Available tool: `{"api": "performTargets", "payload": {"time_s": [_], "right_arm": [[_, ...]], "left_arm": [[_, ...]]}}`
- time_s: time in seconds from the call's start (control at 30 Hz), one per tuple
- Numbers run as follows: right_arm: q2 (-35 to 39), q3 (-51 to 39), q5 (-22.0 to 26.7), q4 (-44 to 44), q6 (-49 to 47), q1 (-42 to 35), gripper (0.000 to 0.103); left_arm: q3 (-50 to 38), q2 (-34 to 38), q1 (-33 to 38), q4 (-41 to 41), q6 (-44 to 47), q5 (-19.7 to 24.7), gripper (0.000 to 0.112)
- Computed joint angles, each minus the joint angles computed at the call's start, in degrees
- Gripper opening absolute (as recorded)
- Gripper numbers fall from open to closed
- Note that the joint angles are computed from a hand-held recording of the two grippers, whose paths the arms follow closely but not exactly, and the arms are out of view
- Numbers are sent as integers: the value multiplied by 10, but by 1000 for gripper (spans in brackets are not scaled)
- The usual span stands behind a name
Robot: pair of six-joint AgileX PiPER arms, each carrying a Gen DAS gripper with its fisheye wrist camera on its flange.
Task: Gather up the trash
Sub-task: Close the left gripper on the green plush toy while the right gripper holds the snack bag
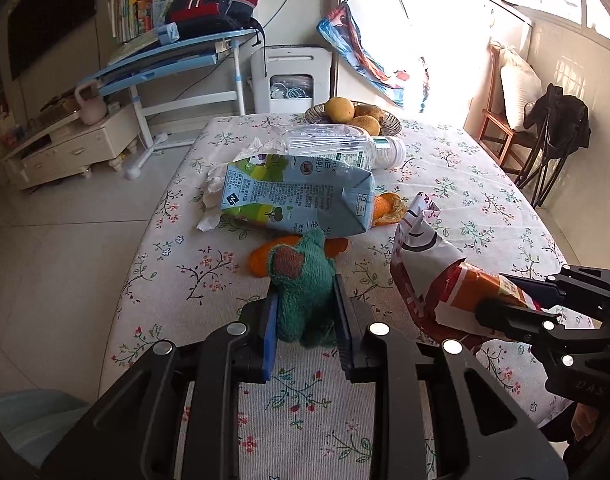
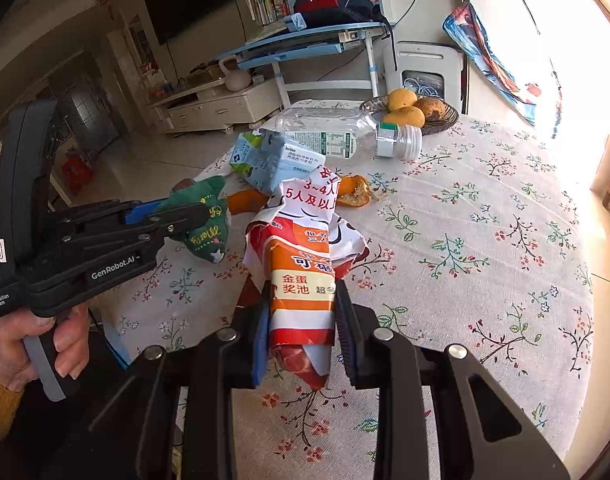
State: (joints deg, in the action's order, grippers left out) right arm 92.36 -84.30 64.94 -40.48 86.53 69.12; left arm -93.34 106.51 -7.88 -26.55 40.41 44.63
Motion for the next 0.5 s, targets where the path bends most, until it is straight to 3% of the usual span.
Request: {"api": "performTargets", "payload": {"time_s": [0.5], "right_arm": [[7, -8, 12, -13, 17, 13, 30]], "left_arm": [[46, -38, 20, -28, 43, -15, 24]]}}
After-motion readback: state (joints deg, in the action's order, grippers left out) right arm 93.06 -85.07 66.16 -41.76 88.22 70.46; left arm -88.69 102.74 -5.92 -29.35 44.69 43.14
